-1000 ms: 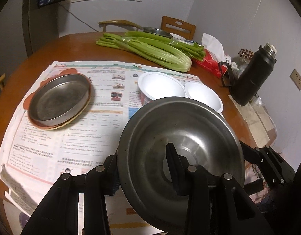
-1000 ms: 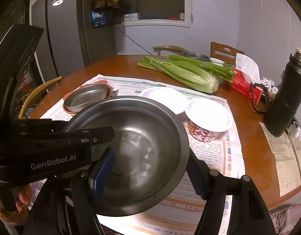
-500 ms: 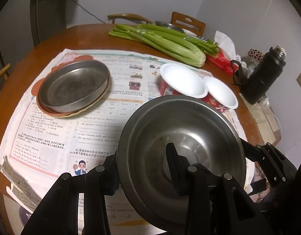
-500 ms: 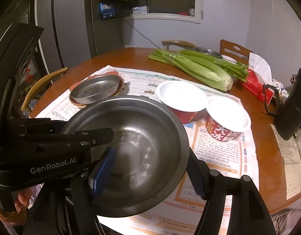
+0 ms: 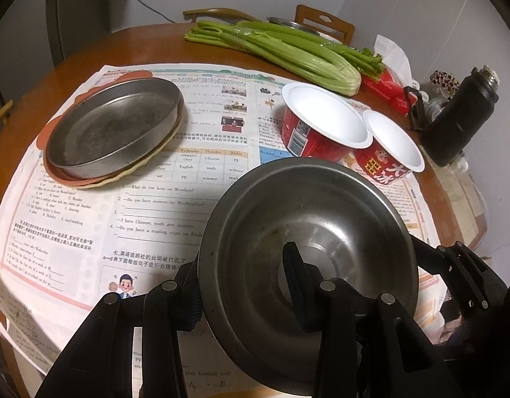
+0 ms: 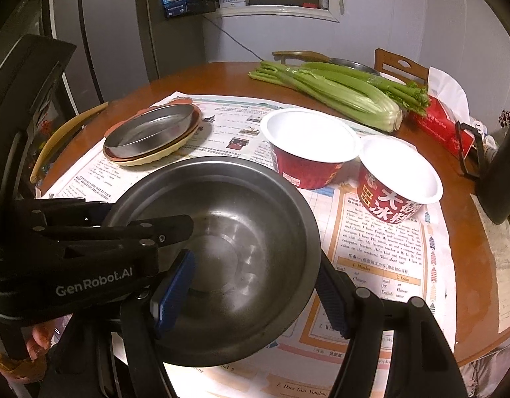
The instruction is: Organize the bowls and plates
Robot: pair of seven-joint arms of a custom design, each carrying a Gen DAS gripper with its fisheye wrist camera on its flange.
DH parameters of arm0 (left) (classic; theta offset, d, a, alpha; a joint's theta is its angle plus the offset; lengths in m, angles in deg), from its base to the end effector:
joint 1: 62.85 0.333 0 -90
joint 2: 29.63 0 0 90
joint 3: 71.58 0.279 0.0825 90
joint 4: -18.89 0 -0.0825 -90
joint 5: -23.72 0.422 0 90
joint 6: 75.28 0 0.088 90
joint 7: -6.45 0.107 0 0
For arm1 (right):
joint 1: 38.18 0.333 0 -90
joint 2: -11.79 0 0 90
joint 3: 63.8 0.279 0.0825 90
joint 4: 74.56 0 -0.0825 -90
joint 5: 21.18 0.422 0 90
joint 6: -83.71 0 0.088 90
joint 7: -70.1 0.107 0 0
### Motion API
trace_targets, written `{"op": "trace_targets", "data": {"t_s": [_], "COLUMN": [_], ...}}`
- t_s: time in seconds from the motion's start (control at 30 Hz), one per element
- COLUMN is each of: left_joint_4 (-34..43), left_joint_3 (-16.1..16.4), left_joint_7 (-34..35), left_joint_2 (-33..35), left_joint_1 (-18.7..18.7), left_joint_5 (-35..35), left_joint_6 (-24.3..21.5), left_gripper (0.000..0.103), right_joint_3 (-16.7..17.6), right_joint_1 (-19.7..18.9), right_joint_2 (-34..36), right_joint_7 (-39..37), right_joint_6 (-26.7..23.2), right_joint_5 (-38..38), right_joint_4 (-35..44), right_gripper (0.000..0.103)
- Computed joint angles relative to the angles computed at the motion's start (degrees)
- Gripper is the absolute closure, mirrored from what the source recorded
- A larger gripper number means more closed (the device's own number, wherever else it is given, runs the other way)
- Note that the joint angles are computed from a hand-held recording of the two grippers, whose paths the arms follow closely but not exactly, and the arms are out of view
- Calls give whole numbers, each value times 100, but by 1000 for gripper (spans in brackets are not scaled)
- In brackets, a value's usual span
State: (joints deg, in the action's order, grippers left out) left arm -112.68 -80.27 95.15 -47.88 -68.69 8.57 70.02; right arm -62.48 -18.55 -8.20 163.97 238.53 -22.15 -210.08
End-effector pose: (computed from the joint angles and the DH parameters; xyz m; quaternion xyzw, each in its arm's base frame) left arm 0.5255 -0.1364 0.4861 -0.6565 0.6986 -0.2655 0.1026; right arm 0.4987 0.1921 0.4888 -0.7614 0.5543 -0.1894 0.2778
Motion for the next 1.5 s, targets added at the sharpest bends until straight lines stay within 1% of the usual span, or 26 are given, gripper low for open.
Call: {"op": "trace_targets", "data": {"t_s": [0.4,0.8,1.0,1.27,1.5], "left_joint_4": [70,76,59,17,-31], "left_joint_3": [-71,-84,-87,-91,-110], "left_joint_7": [-139,-241,-266,-294,-356], "left_joint_2": [144,178,149,62,-40], "left_joint_1": [16,21,21,30,48], "left_joint_5": [236,368,388,429,488], "left_joint_6": [-12,-7,18,51,103], "left_gripper": [59,59,59,59,59], "right_joint_3": [-86,-82,-164,-150,-224], "right_joint_1": [10,19,73,36,66], "right_joint_2": [59,82,45,-33,-168], "right_joint_7": [-119,-183,-323,-284,-297], "right_joint_6": [30,38,57,116,191], "right_joint_5": [215,316,517,515,598], "right_joint_4": [-49,-68,-97,-139,-228], "right_gripper": [32,32,32,32,32]}}
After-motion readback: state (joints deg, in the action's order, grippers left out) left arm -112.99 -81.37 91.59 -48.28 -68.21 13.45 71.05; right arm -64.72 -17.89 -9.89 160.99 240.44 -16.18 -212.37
